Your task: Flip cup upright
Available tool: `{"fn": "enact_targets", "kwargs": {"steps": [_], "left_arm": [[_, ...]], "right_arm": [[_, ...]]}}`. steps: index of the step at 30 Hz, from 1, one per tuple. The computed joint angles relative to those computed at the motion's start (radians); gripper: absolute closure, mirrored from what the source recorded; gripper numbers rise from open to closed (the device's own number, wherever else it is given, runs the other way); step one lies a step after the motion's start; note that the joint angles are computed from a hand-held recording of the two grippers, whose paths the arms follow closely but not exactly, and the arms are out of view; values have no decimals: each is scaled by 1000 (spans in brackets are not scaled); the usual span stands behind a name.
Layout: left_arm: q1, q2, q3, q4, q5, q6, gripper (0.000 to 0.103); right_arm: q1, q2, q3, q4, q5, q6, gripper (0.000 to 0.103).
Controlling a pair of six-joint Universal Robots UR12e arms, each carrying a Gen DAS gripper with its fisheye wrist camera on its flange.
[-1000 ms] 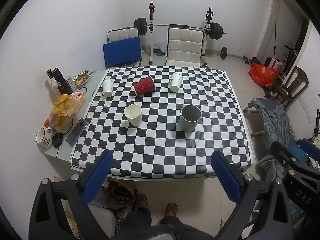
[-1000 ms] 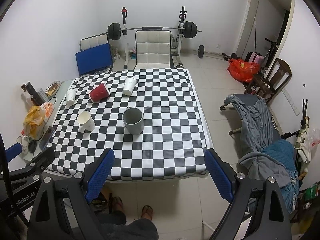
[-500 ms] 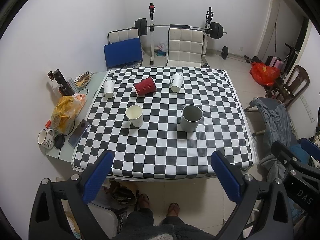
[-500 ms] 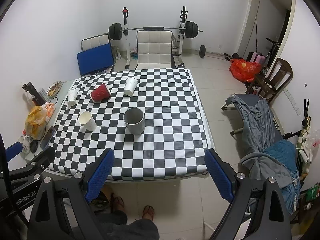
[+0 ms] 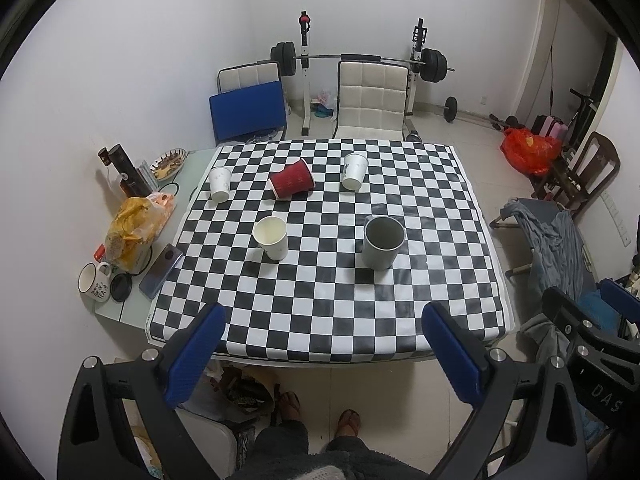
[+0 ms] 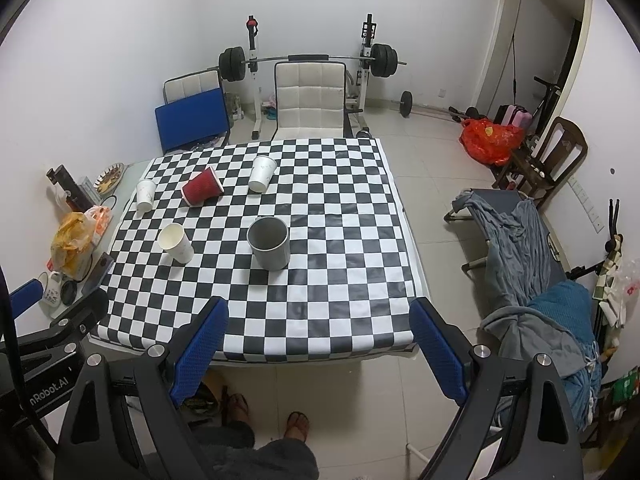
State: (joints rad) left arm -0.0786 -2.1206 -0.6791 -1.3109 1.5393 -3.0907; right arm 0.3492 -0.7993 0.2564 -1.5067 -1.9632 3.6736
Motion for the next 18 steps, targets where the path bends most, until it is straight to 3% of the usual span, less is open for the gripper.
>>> {"fn": "enact_targets", "kwargs": {"steps": [18], "left_arm": [[-3,1,-2,1,3,-2,2]], "right_arm": [[-2,-14,22,-10,2,-2,10]]}}
